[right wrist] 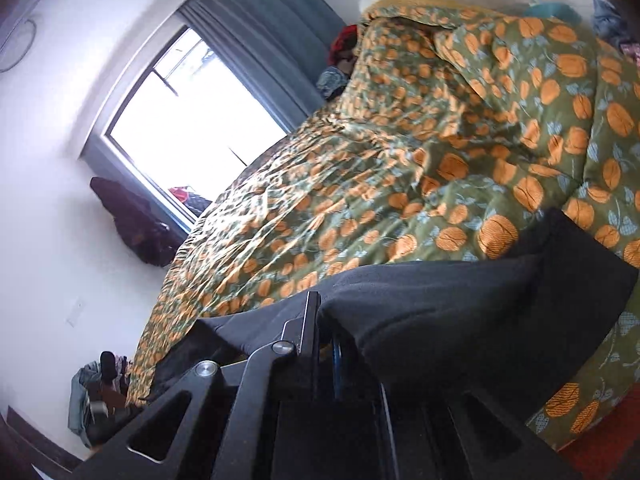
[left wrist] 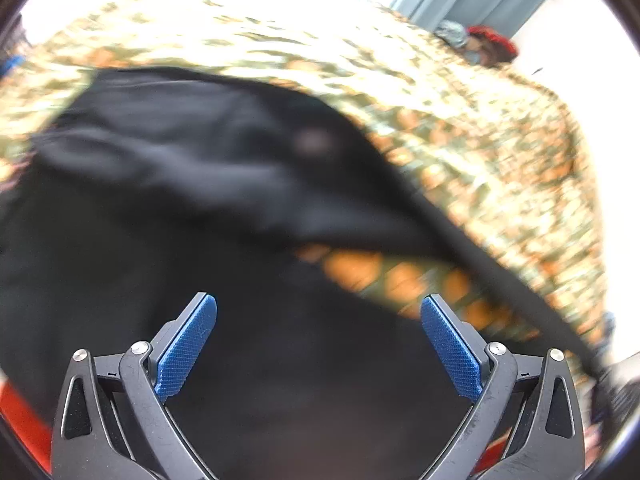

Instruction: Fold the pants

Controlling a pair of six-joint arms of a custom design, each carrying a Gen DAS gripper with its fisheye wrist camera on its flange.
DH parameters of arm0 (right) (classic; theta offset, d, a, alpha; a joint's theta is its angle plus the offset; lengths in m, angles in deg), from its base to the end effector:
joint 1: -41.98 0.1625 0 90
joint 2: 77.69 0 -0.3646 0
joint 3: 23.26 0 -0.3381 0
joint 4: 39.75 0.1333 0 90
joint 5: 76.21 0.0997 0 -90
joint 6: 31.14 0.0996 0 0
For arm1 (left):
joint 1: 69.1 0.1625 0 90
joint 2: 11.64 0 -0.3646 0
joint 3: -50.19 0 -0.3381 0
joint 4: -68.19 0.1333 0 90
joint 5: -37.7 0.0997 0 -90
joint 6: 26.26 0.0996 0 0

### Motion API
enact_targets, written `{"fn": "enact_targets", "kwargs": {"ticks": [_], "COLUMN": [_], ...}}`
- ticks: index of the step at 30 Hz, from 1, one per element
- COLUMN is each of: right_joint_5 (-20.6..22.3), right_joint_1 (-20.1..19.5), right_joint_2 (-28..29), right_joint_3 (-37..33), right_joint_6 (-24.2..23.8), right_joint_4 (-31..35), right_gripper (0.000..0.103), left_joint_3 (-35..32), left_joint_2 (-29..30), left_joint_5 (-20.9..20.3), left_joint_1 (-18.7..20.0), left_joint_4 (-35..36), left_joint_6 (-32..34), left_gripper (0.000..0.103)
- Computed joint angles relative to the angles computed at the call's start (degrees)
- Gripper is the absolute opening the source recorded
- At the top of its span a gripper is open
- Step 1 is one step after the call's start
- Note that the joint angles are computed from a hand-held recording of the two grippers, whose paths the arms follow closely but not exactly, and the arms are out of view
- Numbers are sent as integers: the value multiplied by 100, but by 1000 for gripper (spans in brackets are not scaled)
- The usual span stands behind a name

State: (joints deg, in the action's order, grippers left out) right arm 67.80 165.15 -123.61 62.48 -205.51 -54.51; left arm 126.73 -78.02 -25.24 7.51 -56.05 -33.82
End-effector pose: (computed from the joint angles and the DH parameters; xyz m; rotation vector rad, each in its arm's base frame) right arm 0.3309 -0.4099 0.0928 -0.1615 -2.2001 1.6147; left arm 0.0334 -0.6310 0.3966 -0.0011 2.6786 -0.6781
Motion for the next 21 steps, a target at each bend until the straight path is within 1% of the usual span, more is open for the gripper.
{"fn": "enact_targets", "kwargs": {"ticks": [1,2,4,5,8,10,11,12,13,14,15,16,17,18,19,20,21], "right_joint_5": [11,38,4,12,-28,-25,-14,-29,-47,-10,28,61,131,193,238,221,221], "right_joint_1": [66,138,235,309,482,668,748,828,920,1007,1063,1084,1034,933,727,541,423], "right_joint_2": [-5,56,58,67,-19,-71,-91,-125,-177,-213,-257,-307,-331,-331,-360,-460,-566], "right_joint_3": [36,-47,-27,-14,151,264,303,356,436,482,528,570,578,552,509,518,494], "right_joint_6": [-78,-90,-203,-211,-376,-502,-544,-578,-592,-574,-533,-439,-333,-263,-282,-456,-757], "right_joint_4": [-24,49,110,131,88,67,71,67,55,87,140,252,437,638,847,861,746], "right_gripper": [5,5,5,5,5,5,5,5,5,5,5,5,5,5,5,4,4], "left_joint_3": [-339,-819,-1476,-1698,-2754,-3175,-3311,-3316,-3233,-3255,-3428,-3446,-3422,-3306,-3214,-3096,-2738], "left_joint_2": [224,562,1036,1188,1906,2179,2279,2302,2262,2274,2346,2328,2295,2148,2011,1856,1510], "left_joint_5": [-175,-280,-258,-232,-187,-184,-212,-240,-261,-283,-217,-93,-69,-163,-301,-410,-541], "left_joint_1": [42,75,105,111,182,245,286,311,342,365,376,358,358,340,289,227,121], "left_joint_4": [112,226,347,442,1139,1400,1410,1279,1123,1058,1233,1273,1210,1102,970,841,529], "left_joint_6": [-91,-238,-360,-421,-715,-831,-897,-946,-950,-991,-1034,-1086,-1083,-1058,-1020,-984,-884], "left_gripper": [102,102,102,102,102,101,100,92,64,40,10,8,7,6,6,6,6]}}
